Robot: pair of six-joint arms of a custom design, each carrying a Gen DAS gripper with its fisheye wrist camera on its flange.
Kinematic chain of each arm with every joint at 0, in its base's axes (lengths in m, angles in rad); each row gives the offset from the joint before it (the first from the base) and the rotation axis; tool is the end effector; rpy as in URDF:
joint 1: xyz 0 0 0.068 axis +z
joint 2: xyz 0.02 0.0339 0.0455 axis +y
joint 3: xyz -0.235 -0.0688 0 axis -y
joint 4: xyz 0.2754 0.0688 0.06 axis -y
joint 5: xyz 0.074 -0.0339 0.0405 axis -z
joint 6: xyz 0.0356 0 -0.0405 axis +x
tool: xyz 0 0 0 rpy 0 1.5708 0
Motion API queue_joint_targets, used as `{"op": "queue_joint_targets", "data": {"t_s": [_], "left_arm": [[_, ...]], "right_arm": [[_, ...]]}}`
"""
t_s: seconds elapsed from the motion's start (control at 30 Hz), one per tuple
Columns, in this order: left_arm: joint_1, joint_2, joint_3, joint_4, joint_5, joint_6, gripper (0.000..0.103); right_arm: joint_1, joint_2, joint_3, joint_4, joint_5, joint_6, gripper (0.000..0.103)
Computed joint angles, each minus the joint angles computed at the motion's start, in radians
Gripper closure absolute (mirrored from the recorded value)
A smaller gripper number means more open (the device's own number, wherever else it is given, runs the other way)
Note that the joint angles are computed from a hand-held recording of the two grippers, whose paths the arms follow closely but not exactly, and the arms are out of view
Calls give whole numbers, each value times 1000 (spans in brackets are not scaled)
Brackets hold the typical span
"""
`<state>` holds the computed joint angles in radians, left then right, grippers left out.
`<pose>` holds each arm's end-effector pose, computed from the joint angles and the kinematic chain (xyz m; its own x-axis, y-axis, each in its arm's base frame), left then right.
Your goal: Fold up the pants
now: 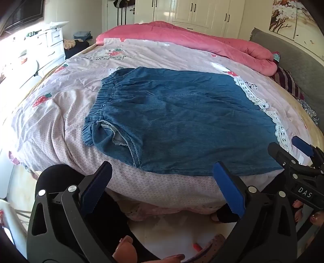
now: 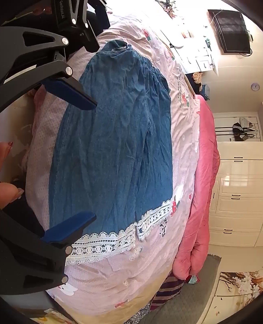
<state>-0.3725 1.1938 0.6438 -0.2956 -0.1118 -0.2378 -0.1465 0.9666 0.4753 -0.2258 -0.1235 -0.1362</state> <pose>0.2550 -0.0954 0.1573 -0.7464 0.0403 -0.6643 0.1203 0.9899 -0.0751 0.2381 -0.0307 0.1580 -0.6513 -0.0401 -0.7577 -0.0358 0.9991 -0.0221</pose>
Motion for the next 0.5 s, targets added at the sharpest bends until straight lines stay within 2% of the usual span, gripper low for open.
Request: {"op": "queue_joint_targets", "data": {"t_s": [0.3,0.43,0.5], "left_arm": [[2,-37,-8,-20,2,-12,9],[-30,-12,3,-15,-28,-5,9],[-12,13,10,4,-12,6,9]], "right_arm": [[1,7,5,-7,-6,6,4],[1,10,6,-6,-6,6,4],[3,11,5,-4,-5,8,4]]}}
